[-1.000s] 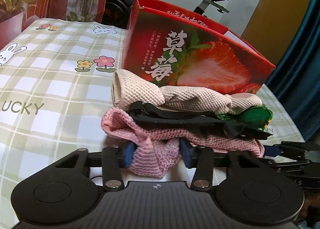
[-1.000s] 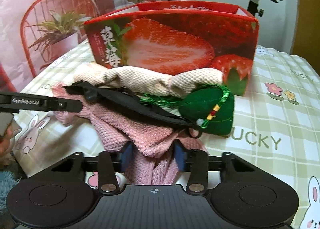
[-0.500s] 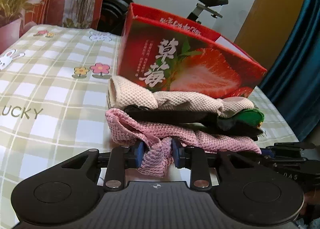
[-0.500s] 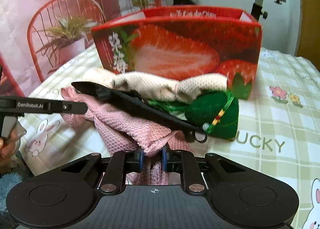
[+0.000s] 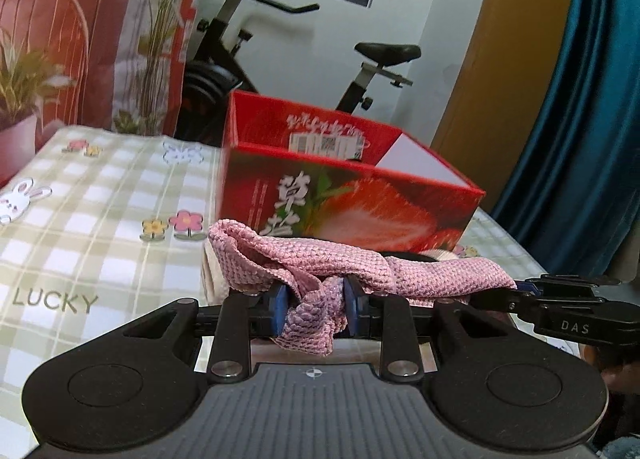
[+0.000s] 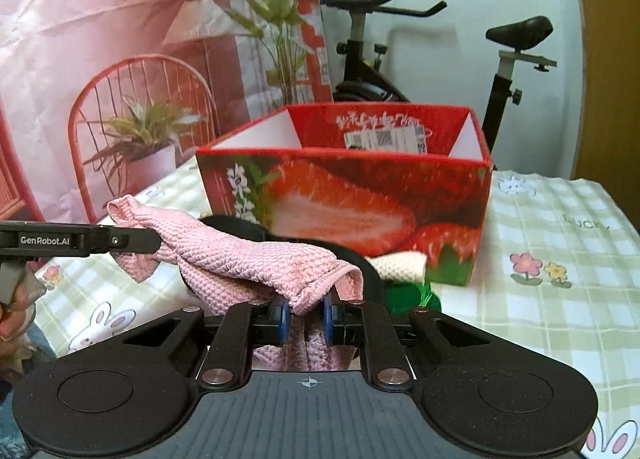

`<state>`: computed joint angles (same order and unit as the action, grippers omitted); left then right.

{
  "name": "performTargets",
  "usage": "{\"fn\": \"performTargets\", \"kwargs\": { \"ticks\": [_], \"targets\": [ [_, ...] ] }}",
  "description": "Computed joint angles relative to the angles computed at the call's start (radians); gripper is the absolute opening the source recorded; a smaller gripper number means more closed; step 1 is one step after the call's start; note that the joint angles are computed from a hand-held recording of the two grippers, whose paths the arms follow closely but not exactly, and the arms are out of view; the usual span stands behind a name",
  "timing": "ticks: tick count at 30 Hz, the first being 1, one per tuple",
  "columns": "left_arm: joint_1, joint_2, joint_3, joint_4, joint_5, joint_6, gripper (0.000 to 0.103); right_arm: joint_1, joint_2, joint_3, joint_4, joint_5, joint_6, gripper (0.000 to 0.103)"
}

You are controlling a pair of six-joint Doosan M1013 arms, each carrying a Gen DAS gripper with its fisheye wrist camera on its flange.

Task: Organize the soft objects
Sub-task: 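Lift the pink towel with both tools and carry it over the red box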

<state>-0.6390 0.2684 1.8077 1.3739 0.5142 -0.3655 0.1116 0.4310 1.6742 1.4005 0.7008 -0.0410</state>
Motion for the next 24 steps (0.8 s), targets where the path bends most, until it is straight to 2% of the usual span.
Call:
{"fn": "performTargets", "kwargs": {
  "ticks": [5,14,18,24],
  "targets": [
    [-0.010,-0.006,0.002,0.048,0.017,-0.030,0.030,0.000,-0.008,0.008,0.048,-0.003,-0.050,0.014],
    [-0.007,-0.007,0.003,0.054,0.008,-0.030,0.030,0.000,-0.011,0.010,0.072,-0.008,-0.069,0.014],
    [0.010,-0.006,-0.016,0.046,-0.009,-0.009,0.030,0.000,-0.006,-0.016,0.075,-0.002,-0.065,0.014],
    [0.054,0.009,-0.089,0.066,-0.054,0.033,0.030,0.001,0.027,-0.110,0.083,0.001,-0.033,0.014]
  ]
}}
